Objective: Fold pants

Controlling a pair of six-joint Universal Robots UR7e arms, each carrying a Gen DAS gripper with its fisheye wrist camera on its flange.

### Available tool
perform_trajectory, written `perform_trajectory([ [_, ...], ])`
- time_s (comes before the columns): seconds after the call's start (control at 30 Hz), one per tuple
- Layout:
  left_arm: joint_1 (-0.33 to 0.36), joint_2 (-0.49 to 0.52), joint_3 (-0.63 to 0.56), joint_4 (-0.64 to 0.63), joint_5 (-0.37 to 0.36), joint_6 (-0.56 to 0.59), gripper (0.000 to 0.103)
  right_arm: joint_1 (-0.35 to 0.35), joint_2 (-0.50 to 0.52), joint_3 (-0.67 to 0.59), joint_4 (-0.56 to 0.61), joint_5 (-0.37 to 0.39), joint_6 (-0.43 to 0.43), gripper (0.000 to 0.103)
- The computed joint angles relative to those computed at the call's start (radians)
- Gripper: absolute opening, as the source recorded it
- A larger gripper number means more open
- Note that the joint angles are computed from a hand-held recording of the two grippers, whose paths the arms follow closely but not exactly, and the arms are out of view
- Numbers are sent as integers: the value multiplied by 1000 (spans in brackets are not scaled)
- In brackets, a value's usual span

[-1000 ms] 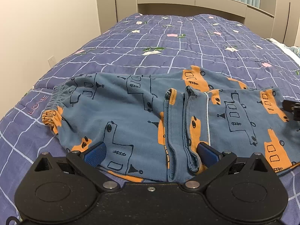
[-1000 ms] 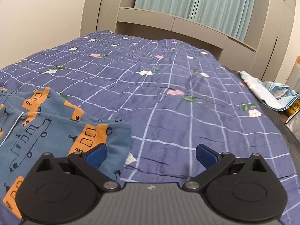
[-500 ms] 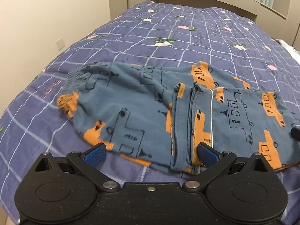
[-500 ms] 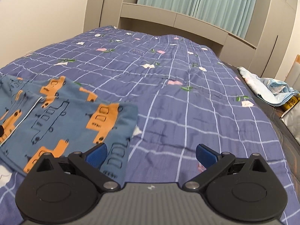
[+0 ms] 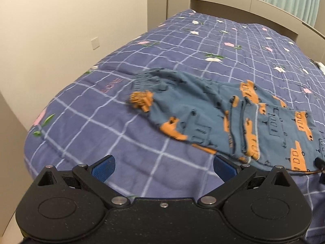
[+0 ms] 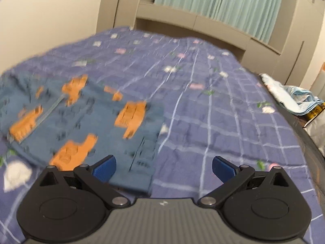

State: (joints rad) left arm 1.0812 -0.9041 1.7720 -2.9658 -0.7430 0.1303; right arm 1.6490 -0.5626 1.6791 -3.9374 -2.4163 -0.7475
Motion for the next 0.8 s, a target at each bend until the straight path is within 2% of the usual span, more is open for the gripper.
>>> perform_trajectory([
  [0.1, 20, -16, 5, -18, -8, 28, 102, 9, -6, 35, -55, 41, 4, 103],
  [0.2, 48, -13, -16, -56, -19, 63, 102, 19, -7, 57, -89, 108, -37, 103],
  [0.33, 81, 2, -75, -61, -36, 81, 102, 33, 13, 27, -34, 197, -58, 103],
  [0.43, 101, 19, -121, -87, -64, 129, 102, 38, 24, -27, 94, 277, -39, 103],
  [0.53, 126, 39, -161, -119, -129, 185, 102, 36, 39, -118, 269, 362, -41, 103],
  [0.7, 181, 83, -246, -127, -281, 217, 102, 21, 97, -354, 595, 459, -88, 103],
  [0.8, 204, 114, -302, -101, -344, 220, 102, 16, 168, -526, 728, 463, -118, 103],
])
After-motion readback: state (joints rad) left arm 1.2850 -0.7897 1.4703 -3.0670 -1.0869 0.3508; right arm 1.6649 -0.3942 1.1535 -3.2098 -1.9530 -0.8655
